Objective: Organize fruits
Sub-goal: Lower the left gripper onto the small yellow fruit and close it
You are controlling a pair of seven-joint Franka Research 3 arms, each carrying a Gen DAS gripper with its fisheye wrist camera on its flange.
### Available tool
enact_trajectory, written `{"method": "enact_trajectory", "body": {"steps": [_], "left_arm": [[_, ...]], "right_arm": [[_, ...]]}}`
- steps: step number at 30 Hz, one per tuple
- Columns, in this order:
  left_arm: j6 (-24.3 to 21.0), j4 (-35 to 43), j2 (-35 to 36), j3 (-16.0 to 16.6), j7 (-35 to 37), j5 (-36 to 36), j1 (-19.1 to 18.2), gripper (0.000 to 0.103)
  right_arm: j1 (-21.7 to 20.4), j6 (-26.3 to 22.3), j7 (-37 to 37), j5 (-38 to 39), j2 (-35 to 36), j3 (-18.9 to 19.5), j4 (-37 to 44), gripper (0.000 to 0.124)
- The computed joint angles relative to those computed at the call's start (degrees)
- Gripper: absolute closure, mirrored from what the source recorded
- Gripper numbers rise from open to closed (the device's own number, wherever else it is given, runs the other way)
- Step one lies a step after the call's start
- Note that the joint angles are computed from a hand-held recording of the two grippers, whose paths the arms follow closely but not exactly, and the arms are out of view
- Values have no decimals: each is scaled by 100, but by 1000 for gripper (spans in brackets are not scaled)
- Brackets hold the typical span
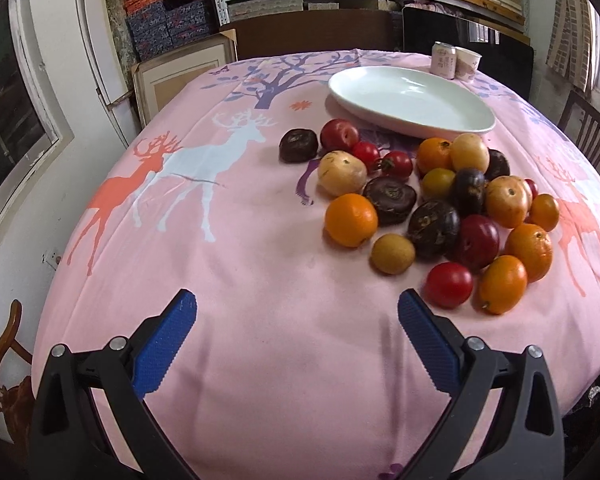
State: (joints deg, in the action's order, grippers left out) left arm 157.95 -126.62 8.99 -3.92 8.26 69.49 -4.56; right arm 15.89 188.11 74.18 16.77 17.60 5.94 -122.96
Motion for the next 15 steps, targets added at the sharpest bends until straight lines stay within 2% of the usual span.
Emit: {"method": "enact_trajectory", "body": {"steps": [4, 6, 7, 8, 10, 15], "left_arm": [[129, 131, 176, 37, 131, 126, 23, 6], [232, 251, 329, 36, 351, 31, 21, 22], [231, 344, 442, 4, 634, -204, 24, 40], [255, 428, 561, -15, 926, -463, 37, 48], [356, 525, 650, 147, 656, -217, -127, 50], [667, 608, 734, 230, 862, -247, -250, 52]], "right_arm": [[50, 19, -25, -7, 24, -66, 14, 24], [92, -36, -7, 13, 54, -129, 57, 24], [118, -75, 5, 21, 70, -165, 81, 24], [149, -114, 17, 26, 87, -202, 107, 24], [158, -141, 17, 20, 113, -221, 135, 24], [260, -169, 45, 13, 172, -347, 190, 24]]}}
